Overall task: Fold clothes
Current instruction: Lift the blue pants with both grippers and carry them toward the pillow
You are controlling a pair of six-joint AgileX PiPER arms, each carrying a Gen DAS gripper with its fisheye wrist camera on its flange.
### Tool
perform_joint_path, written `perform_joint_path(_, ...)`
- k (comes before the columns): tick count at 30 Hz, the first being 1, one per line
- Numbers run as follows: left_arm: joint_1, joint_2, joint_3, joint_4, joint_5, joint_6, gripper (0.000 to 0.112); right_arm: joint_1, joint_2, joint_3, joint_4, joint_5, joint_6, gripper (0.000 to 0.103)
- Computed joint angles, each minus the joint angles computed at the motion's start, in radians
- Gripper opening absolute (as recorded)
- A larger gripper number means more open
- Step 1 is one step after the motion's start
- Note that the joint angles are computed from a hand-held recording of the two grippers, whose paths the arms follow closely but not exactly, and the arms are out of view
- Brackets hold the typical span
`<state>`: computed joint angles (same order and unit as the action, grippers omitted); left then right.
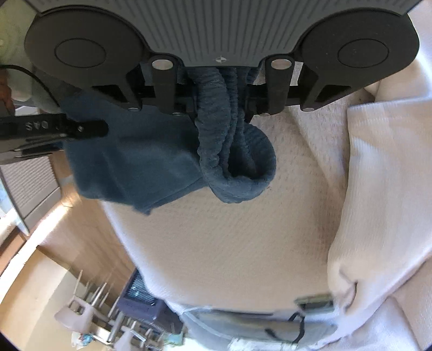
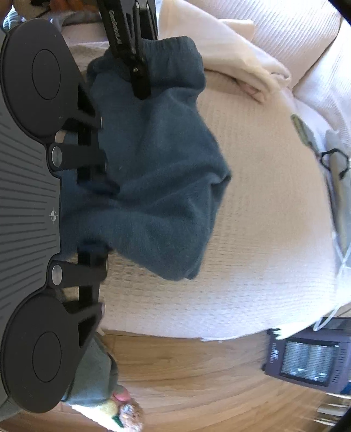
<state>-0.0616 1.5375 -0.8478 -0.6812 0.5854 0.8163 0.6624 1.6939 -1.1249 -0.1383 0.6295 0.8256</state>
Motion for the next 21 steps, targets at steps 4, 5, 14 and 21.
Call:
perform_joint_path(4, 0.035, -0.022, -0.072, -0.03, 0.096, 0.019, 0.025, 0.002, -0.064, 0.03, -0.027, -0.026, 0.032, 0.02)
perform_joint_path(5, 0.038, -0.017, -0.098, -0.033, 0.111, 0.015, 0.025, 0.012, -0.071, 0.027, -0.06, -0.027, 0.058, 0.02)
perform_joint_path(14, -0.053, 0.156, -0.469, 0.074, 0.046, -0.166, 0.025, -0.1, -0.034, -0.193, -0.199, -0.018, -0.019, 0.02)
perform_joint_path(21, -0.141, 0.482, -0.913, 0.393, 0.122, -0.57, 0.025, -0.246, 0.198, -0.429, -0.014, -0.061, -0.271, 0.02)
